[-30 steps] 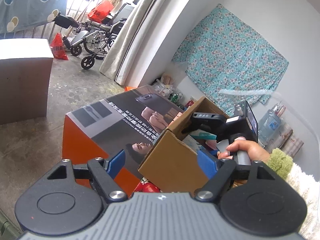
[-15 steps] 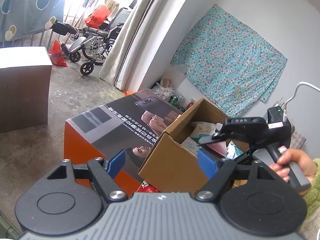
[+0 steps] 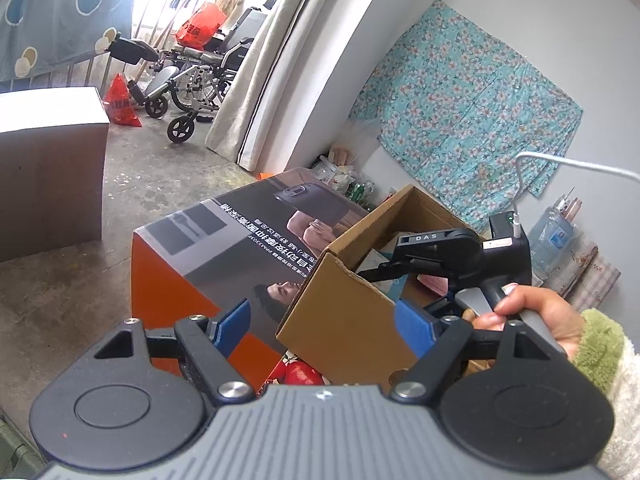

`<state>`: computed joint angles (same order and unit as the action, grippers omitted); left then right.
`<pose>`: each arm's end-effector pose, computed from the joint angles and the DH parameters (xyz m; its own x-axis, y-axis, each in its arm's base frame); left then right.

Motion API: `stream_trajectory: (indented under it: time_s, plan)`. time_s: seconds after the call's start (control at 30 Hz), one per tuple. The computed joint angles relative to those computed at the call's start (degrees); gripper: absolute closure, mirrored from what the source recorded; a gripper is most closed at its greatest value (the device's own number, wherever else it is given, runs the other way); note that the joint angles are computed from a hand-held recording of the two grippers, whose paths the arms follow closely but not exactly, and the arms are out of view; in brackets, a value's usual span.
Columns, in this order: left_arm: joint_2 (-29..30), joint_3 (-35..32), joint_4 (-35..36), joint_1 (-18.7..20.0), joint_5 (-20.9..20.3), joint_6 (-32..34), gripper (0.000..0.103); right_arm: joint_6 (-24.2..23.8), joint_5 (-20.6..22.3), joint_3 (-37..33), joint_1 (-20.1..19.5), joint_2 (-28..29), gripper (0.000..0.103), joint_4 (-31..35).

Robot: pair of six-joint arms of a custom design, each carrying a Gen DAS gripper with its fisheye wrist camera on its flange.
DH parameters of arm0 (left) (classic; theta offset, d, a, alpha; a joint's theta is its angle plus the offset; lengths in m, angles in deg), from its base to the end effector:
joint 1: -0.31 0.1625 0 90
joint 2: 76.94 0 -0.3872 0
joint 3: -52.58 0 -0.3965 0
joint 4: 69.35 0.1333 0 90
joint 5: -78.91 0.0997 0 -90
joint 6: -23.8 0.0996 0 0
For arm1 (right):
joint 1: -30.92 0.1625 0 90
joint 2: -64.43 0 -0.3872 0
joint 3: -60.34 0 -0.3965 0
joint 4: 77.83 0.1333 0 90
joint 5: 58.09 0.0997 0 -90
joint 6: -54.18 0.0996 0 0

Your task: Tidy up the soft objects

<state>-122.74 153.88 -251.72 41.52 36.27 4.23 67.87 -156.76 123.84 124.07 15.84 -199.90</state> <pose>-0.3264 -0.5604 0.1192 -0.9350 0.0296 -0.3535 0.3064 0.5699 -0.7625 0.1601 -0.7559 0.2862 -0.9738 0.2162 0.0701 0.1832 0.9293 -0.3207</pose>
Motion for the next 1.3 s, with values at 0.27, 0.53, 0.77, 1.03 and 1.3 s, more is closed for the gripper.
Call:
stream_trajectory:
  time_s: [0.27,0.53,0.77,1.03,1.3]
  plan:
    - [0.24,-0.28,0.76,-0.49,0.35,0.13,0.022,0.44,2.68,1.37,-1.03,-0.99,0.045,-1.86]
    - [1.38,-0.66,-2.04,-2.19,-1.51,4.89,0.013,-5.26,6.65,8.66,0.37,-9.31,0.029,-5.74]
    - [4.50,-4.57,-0.49,-4.85,-6.36,11.29,0.005,-13.89,10.93,19.38,0.65,-22.81,0.020,-10.68]
    - [11.87,-13.53,2.59,-8.28,-16.56,19.63,0.000,-19.39,7.34,27.86,-3.42,-41.37,0.010,-11.34]
    - [25.51,-32.16,12.92,-10.20,-26.41,27.90,0.000,-19.34,3.68,32.89,-15.82,-57.14,0.005,-15.18]
